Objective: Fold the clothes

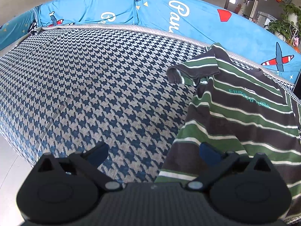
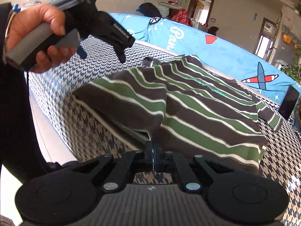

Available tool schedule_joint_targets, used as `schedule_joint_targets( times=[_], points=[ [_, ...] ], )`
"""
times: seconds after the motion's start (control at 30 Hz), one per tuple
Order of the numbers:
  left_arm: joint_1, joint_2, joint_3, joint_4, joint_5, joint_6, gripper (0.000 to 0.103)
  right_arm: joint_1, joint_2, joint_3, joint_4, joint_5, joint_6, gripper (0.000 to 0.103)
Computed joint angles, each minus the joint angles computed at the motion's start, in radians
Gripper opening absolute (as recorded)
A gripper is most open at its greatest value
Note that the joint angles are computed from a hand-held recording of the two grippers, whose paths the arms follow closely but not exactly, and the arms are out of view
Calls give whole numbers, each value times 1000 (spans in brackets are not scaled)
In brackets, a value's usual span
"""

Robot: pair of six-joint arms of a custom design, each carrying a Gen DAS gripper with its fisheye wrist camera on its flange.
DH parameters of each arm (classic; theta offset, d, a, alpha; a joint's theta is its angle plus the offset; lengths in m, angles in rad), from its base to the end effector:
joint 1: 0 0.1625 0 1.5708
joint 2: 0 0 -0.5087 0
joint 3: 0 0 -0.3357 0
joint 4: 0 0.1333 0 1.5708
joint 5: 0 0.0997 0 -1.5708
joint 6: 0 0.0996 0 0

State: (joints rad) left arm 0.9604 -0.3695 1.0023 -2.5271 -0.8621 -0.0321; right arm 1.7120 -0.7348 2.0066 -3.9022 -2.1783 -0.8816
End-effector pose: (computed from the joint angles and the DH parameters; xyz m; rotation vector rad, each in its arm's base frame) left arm -0.3327 -0.8212 0.1077 0.5648 2.4249 -0.6751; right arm 0.1596 -0.5797 0.2297 0.6812 -1.9897 0.8948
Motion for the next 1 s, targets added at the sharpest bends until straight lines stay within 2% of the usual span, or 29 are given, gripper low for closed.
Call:
schedule_joint_targets(
  times=[0.1,0.23,0.4,0.67,0.73,0.77,0.83,1.0],
  points=[
    [-2,-5,15,-14,4,-7,103,-1,8,8,-7,2,-23,2],
    [-2,-8,20,-14,9,-26,103,-1,17,12,-68,48,-26,2],
    [-2,-8,21,-7,26,-21,103,5,26,-5,-22,89,3,2],
    [2,-16,30,-31,35,-9,103,15,96,-74,-20,126,-162,5],
    [4,-19,30,-27,30,-13,103,15,111,-99,-6,132,-208,9],
    [5,-20,30,-26,27,-14,103,14,120,-112,-2,132,-236,14],
    [6,-21,31,-30,24,-14,103,13,138,-138,3,130,-297,17],
    [9,-25,27,-31,10,-15,103,9,183,-193,-31,118,-457,17]
  ],
)
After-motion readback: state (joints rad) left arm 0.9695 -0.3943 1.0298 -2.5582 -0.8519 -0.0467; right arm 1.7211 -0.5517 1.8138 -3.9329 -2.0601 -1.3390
